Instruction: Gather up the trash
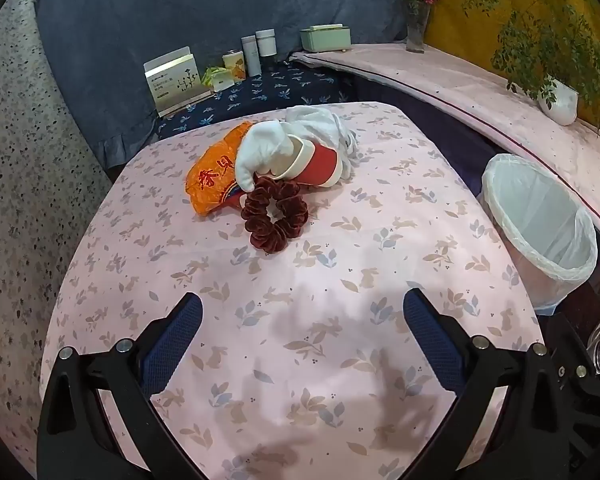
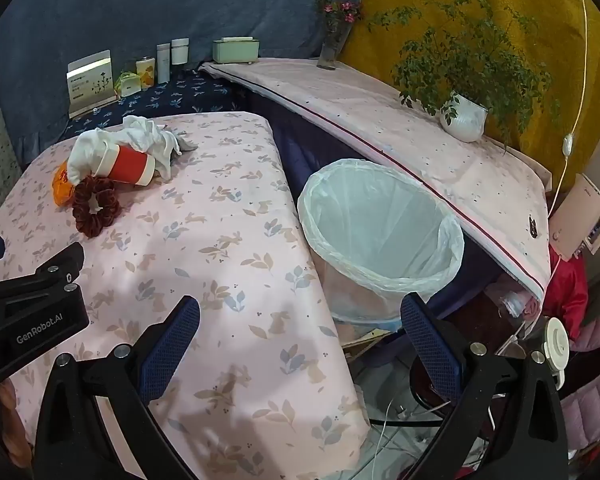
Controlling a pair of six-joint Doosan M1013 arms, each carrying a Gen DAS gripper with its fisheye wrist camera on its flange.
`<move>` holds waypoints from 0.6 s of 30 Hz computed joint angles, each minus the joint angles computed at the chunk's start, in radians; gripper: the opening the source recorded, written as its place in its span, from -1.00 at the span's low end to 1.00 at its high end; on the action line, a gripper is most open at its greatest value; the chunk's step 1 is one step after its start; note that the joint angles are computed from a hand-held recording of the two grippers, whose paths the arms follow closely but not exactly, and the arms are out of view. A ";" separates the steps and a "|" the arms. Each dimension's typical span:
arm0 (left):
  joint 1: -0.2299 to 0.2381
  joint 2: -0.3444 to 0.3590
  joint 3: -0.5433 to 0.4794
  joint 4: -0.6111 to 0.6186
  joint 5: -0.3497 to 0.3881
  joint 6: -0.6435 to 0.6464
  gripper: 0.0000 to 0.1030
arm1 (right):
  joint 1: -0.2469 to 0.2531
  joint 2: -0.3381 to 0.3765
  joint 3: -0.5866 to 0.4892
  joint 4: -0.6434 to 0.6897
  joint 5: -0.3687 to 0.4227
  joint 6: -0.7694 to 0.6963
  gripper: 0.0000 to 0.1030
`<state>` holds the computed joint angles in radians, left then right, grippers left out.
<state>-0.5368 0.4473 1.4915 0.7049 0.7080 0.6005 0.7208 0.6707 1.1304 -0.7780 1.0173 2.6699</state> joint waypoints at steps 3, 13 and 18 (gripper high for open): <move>0.000 -0.004 0.005 0.010 -0.001 -0.006 0.86 | 0.000 -0.003 0.004 -0.003 -0.002 0.004 0.87; -0.003 -0.015 0.013 0.019 -0.013 0.003 0.86 | 0.000 -0.009 0.011 -0.003 -0.003 0.004 0.87; -0.012 -0.010 0.008 0.038 -0.008 -0.013 0.86 | 0.000 -0.012 0.016 -0.004 -0.008 0.008 0.87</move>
<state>-0.5492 0.4370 1.4999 0.7427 0.7004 0.5880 0.7206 0.6586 1.1462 -0.7823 1.0092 2.6781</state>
